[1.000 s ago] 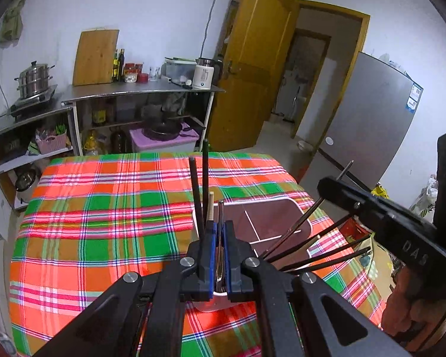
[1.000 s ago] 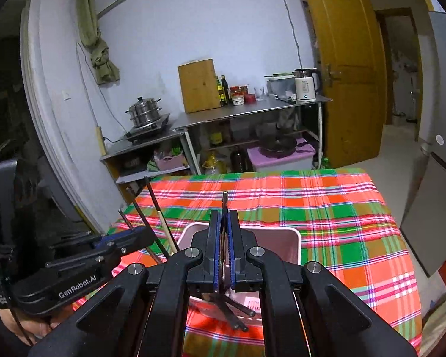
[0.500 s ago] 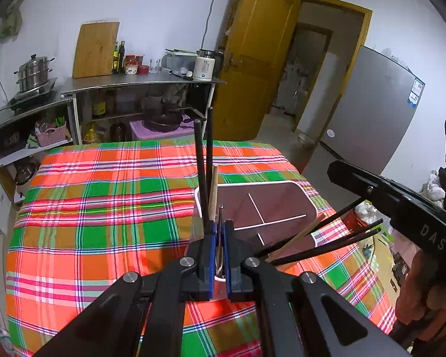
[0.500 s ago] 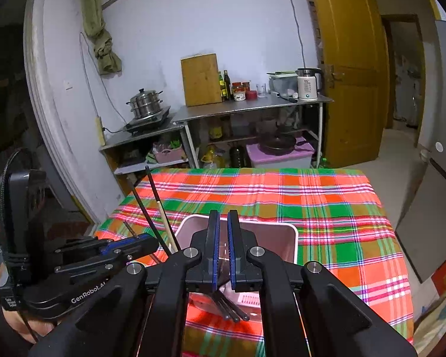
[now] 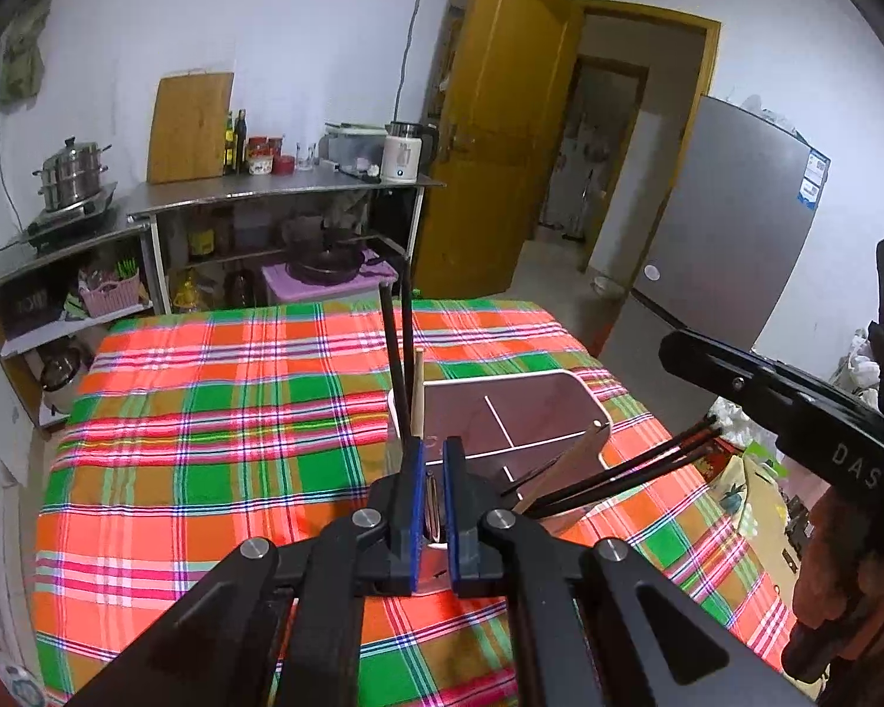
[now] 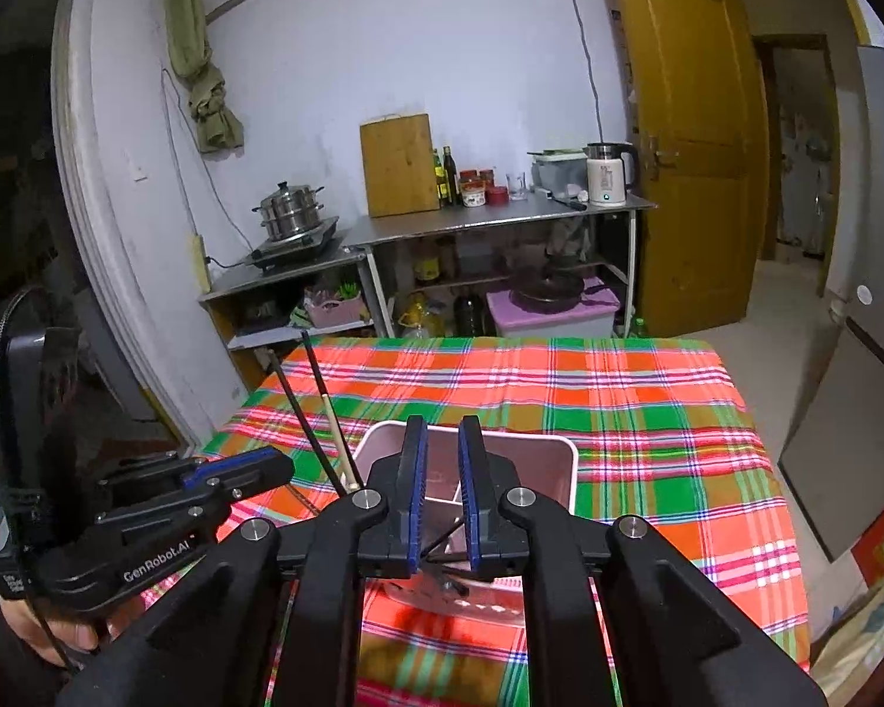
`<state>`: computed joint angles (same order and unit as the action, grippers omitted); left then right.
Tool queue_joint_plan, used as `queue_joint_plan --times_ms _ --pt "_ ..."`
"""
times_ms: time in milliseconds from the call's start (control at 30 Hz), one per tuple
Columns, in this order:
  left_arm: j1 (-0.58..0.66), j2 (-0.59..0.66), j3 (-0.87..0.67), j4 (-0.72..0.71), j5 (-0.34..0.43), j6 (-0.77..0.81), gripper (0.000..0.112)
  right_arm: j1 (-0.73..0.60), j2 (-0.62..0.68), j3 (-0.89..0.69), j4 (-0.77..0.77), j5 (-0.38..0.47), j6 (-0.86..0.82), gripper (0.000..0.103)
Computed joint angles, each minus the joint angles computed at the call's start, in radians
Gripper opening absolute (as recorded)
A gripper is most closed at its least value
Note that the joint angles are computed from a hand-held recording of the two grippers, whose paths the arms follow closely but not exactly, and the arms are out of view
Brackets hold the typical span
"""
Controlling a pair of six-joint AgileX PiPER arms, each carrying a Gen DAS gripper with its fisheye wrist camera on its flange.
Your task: Organize utensils
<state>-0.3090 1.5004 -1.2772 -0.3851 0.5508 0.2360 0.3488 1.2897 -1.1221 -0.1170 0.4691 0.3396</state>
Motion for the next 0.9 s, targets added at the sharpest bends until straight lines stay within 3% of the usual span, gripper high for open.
queue_joint_plan --times_ms 233,433,567,900 --pt "-0.013 -0.118 0.089 0.054 -0.025 -0.045 0.005 0.022 -0.107 0.078 -0.052 0.009 0.061 0.012" --pt "-0.065 -0.237 0.214 0.143 -0.073 -0.14 0.006 0.084 -0.222 0.182 -0.192 0.027 0.227 0.017" --pt "-0.128 -0.311 0.311 0.256 -0.115 -0.267 0.014 0.151 -0.294 0.262 -0.311 0.044 0.369 0.019" --pt "-0.26 -0.429 0.51 0.525 -0.184 -0.602 0.015 0.452 -0.404 0.413 -0.673 0.225 0.811 0.02"
